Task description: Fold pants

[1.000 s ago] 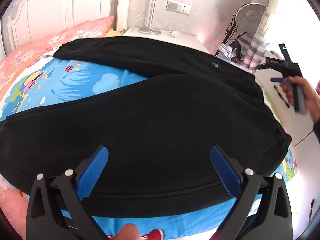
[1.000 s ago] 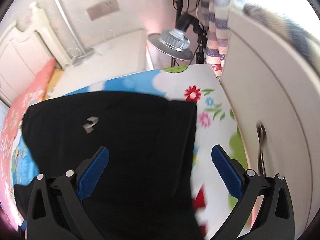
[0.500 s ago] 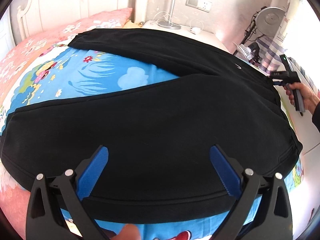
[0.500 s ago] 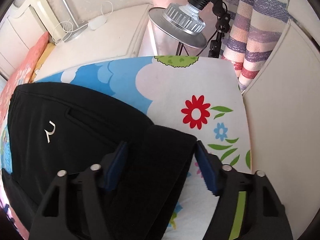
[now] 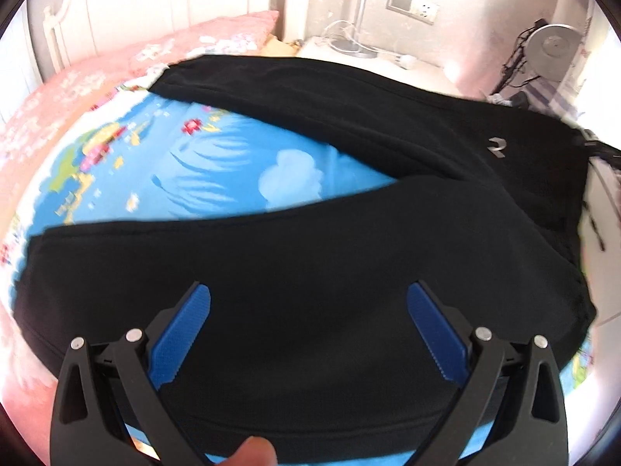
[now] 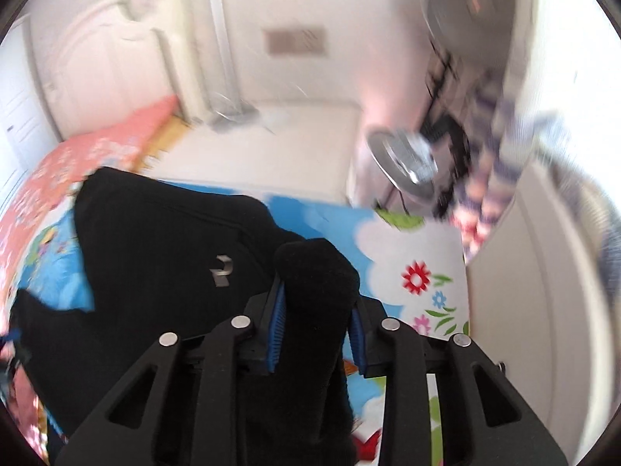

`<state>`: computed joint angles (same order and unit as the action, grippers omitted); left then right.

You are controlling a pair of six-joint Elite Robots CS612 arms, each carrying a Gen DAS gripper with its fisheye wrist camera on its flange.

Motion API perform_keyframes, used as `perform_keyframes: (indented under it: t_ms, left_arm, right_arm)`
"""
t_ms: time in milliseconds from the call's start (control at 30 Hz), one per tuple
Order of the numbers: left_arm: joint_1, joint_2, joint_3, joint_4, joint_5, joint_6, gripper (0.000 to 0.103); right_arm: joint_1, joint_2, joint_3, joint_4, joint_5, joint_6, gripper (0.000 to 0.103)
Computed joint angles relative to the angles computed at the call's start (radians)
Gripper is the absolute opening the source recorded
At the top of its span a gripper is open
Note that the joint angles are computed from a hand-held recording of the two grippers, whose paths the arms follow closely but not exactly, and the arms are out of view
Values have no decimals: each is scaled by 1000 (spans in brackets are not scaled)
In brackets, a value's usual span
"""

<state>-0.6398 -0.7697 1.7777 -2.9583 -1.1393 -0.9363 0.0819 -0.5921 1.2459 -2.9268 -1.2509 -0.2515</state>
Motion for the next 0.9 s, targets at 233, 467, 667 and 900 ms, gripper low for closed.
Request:
perform_keyframes:
  t_ms: [233,467,667,900]
  left_arm:
    - [0,0,-26,27,44,29,102]
    - [11,11,-42,11,25,50,102]
    - [133,61,-99,-204,-163,-37,101]
    - [288,206,-363,-178,-402,-87,65]
  right_arm:
    - [12,-153,334,-285,109,-30,26]
    - [-4,-170,541,-254,192,58,18]
    - [1,-117,540,-180,179,135,11]
    - [-8,-122,553,-191,209,187,11]
